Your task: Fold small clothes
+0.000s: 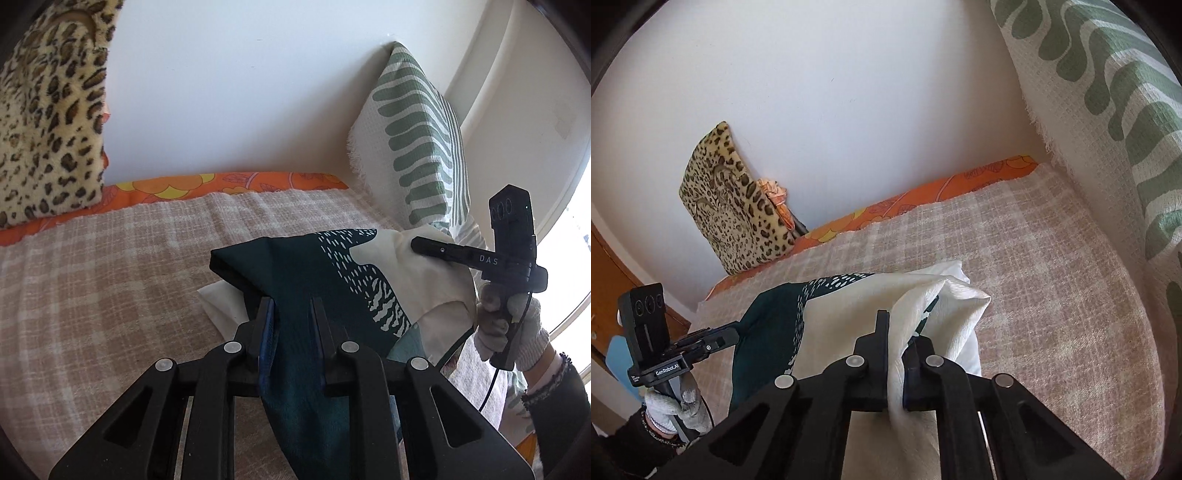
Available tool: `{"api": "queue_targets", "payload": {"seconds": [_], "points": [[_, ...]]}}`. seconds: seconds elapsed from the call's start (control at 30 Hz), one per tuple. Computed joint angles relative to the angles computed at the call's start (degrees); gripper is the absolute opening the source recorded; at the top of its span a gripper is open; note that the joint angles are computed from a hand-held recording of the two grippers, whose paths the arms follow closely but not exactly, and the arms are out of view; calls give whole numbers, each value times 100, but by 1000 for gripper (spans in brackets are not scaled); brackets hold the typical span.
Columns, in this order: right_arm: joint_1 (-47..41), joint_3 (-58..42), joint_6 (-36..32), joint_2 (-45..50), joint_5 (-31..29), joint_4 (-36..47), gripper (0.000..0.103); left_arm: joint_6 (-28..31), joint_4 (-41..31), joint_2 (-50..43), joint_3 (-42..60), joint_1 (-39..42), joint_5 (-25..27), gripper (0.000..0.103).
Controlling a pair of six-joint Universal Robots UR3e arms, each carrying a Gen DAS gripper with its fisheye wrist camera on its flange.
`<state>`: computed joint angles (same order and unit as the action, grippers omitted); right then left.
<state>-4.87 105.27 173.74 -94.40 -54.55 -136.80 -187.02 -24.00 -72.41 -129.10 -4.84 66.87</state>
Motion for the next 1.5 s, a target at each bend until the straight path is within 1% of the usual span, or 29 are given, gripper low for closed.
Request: {"api": "queue_targets", "payload": {"seconds": [0.07, 0.1, 0.13, 0.2, 0.23, 0.27, 0.3, 0.37, 0.4, 0.5, 0.6, 0.63, 0.7, 0.8, 0.9, 0.97, 1.03, 1.1, 1.2, 1.27, 1.3, 1.37, 1.4, 1.47, 1.5], "points": [[368, -534, -25, 422, -546, 132, 2, -8, -83, -9, -31, 225, -174, 17], [428, -777, -144, 581, -664, 440, 2, -13, -84, -34, -23, 320, -199, 17], [383, -903, -270, 628, -578, 798, 6, 5, -73, -40, -32, 461, -269, 17], [168, -602, -202, 353, -477, 805, 11, 55, -191, -66, -23, 925, -767, 19], [-39, -409, -241, 143, -267, 915, 23, 45, -236, -170, 44, 1077, -945, 31], [-269, -207, -292, -86, -66, 1042, 35, 29, -251, -314, 136, 1170, -1035, 40], [-514, -41, -425, -314, 140, 1263, 37, -35, -200, -474, 210, 1222, -1073, 54], [-954, 161, -768, -697, 395, 1825, 37, -126, -143, -794, 364, 1270, -1189, 55], [-1118, 260, -813, -879, 318, 1962, 37, -154, -132, -949, 475, 1211, -1141, 55], [-1400, 429, -715, -1266, -234, 2077, 38, -250, -28, -1198, 676, 909, -728, 55], [-1859, 673, -770, -1737, -195, 2313, 38, -390, 87, -1209, 704, 675, -270, 55], [-1969, 740, -813, -1896, -151, 2406, 38, -430, 90, -1178, 702, 639, -150, 55], [-2196, 877, -951, -2293, 52, 2669, 38, -421, -4, -987, 597, 731, -265, 55], [-2385, 955, -1155, -2882, 243, 3148, 38, -301, -348, -615, 537, 761, -319, 55], [-2452, 948, -1294, -3396, 340, 3609, 38, -190, -764, -211, 555, 661, -249, 55], [-2339, 881, -1300, -3673, 259, 3766, 38, -147, -1039, 77, 583, 540, -163, 55], [-2108, 797, -1178, -3926, 17, 3765, 38, -121, -1254, 368, 616, 367, -28, 55], [-2041, 623, -1185, -4179, -15, 4074, 40, -144, -1428, 686, 638, 150, 181, 57], [-1872, 372, -1107, -4575, -188, 4442, 46, -192, -1671, 1193, 655, -130, 412, 61], [-1558, 261, -904, -4724, -453, 4395, 53, -203, -1885, 1483, 730, -360, 571, 63], [-1321, 212, -723, -4751, -645, 4299, 55, -216, -1987, 1613, 778, -496, 679, 65], [-809, 137, -293, -4773, -1025, 4065, 65, -257, -2162, 1820, 899, -802, 921, 70], [-434, 110, 29, -4727, -1311, 3847, 67, -299, -2206, 1910, 953, -982, 1078, 75], [467, 106, 750, -4557, -2037, 3293, 75, -394, -2245, 2043, 1064, -1409, 1479, 77], [992, 93, 1136, -4454, -2496, 3034, 77, -424, -2247, 2096, 1110, -1637, 1688, 79]]}}
